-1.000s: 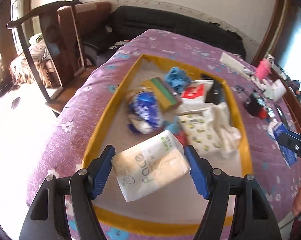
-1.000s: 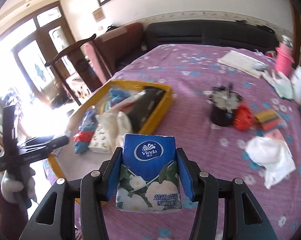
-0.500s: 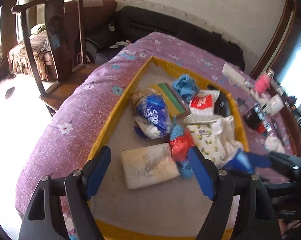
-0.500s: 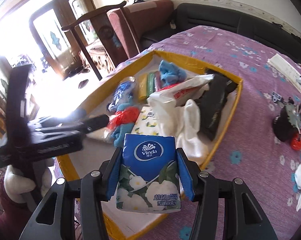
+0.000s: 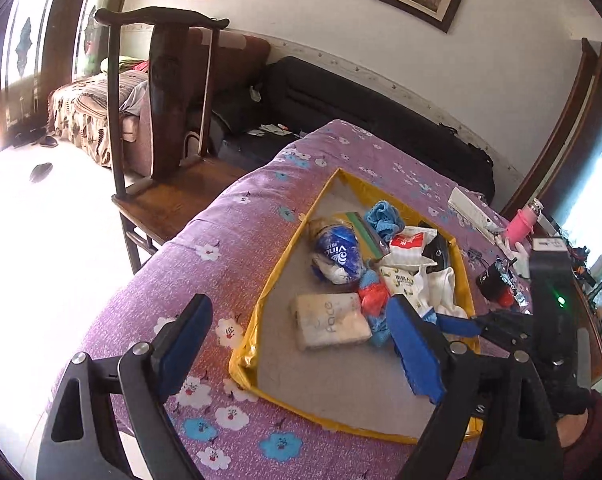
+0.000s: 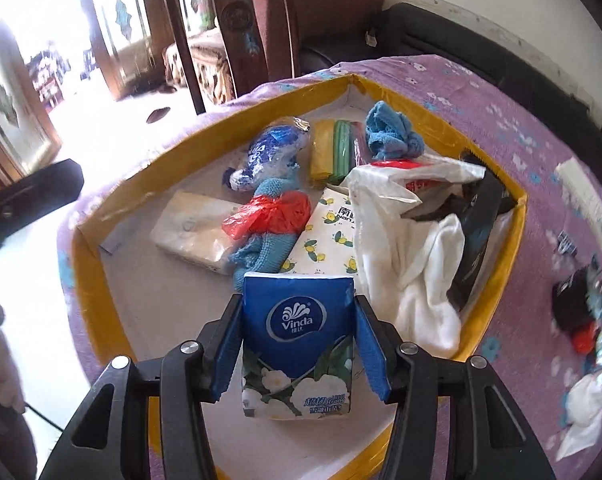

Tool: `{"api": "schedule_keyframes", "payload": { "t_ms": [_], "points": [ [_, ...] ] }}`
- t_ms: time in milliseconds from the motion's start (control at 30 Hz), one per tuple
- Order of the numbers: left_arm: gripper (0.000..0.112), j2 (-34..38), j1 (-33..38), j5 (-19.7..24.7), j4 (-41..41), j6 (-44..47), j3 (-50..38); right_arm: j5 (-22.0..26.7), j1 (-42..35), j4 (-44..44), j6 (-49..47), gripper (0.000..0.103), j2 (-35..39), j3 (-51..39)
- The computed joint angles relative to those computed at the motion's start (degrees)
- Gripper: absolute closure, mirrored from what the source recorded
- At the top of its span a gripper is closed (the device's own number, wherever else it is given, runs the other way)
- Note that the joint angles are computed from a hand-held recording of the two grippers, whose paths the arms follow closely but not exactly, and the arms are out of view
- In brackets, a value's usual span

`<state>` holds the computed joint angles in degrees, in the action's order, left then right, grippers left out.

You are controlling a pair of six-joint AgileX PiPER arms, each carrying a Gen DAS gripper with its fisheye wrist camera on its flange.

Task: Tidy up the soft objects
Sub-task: 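Lower the blue Vinda tissue pack into the tray and open the right gripper, then move both grippers back over the table toward the white cloth and pink pack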

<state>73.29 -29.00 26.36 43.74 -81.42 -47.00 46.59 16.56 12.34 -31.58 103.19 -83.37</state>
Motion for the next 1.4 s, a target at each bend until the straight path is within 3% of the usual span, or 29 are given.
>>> {"api": "schedule_keyframes", "payload": {
  "t_ms": [233, 400, 433, 533, 800, 933, 1100, 1400],
  "points": [
    [0.024, -0.48, -3.39, 2.85, 1.08, -2.62, -0.25, 1.21, 0.26, -0.92, 2.29, 0.044, 6.06, -8.46],
    [0.022, -0.41, -6.92, 7.01, 1.34, -3.22, -2.05, 0.9, -3.88, 10.72, -5.25, 0.036, 1.47, -3.94],
    [0.022, 0.2, -7.81, 7.99, 1.26, -3.27, -2.83, 0.02, -4.84, 12.85, -7.2, 0.029, -0.45, -1.95],
    [0.022, 1.95, -9.56, 8.39, 0.98, -2.76, -4.69, -3.13, -9.59, 19.0, -14.75, 0.017, -7.52, 5.2],
    [0.022, 10.41, -17.0, 10.52, -0.14, -1.35, -14.18, -1.61, -31.43, 28.96, -31.32, 0.016, -15.47, 14.11],
    [0.022, 16.27, -21.53, 14.6, -2.3, 2.74, -22.09, 0.97, -43.33, 32.37, -35.57, 0.016, -11.5, 11.26],
    [0.022, 24.94, -25.74, 17.52, -6.59, 10.03, -33.61, 6.68, -55.46, 33.42, -33.24, 0.016, -3.78, 2.44],
    [0.022, 40.39, -30.1, 20.99, -16.36, 23.52, -53.21, 10.26, -65.28, 33.64, -31.01, 0.016, 3.61, -6.55]
  ]
}}
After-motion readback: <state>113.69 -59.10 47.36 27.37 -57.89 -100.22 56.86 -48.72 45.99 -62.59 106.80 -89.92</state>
